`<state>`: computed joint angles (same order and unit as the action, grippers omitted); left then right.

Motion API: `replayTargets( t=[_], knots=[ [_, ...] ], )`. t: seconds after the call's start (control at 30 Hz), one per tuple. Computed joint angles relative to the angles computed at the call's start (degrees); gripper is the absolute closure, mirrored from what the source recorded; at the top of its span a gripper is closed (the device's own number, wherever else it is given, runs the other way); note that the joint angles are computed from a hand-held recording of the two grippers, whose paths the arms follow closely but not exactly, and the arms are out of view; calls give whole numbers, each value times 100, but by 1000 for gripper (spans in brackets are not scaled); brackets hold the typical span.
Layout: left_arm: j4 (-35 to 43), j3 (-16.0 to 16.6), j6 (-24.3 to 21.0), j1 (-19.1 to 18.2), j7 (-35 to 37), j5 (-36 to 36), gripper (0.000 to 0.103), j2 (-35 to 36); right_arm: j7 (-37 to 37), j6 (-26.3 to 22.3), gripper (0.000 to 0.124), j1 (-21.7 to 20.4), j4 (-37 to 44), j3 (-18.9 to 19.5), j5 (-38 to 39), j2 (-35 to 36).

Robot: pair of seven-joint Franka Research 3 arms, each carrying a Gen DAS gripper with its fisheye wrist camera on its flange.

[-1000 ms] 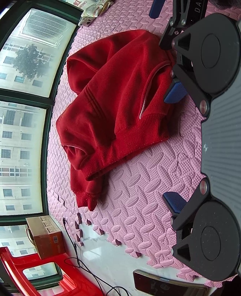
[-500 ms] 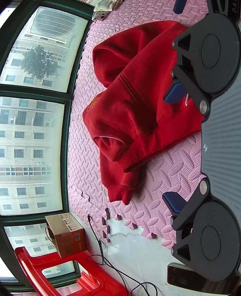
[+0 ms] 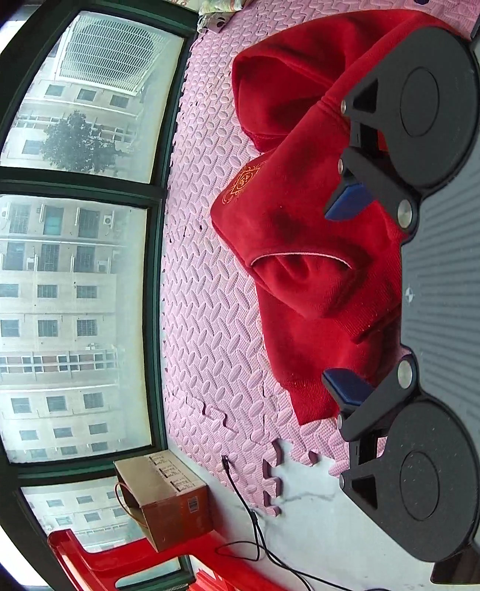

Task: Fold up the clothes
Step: 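Grasp the red hoodie's hood edge with the left gripper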

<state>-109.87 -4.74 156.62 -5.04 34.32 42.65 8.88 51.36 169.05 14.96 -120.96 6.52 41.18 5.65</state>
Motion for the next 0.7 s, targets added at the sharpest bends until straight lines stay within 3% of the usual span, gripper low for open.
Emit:
replayTargets(
  t=[0.03, 0.2, 0.3, 0.37, 0.7],
  knots=[
    [42, -17, -27, 18, 111, -85, 18, 52, 36, -31, 31, -8, 16, -13, -3, 12],
    [-88, -144, 215, 181, 867, -982, 72, 86, 94, -305, 41, -87, 118, -33, 182, 63],
    [-228, -113, 370, 161, 970, -1115, 90, -3, 152, -442, 48, -123, 183, -44, 296, 107],
    [-319, -63, 389, 115, 831, -1007, 95, -106, 191, -534, 52, -146, 212, -50, 358, 127],
    [-1619, -157, 861, 353, 62, -1057, 96, -1367, 71, -889, 51, -237, 265, -54, 817, 92]
  ],
)
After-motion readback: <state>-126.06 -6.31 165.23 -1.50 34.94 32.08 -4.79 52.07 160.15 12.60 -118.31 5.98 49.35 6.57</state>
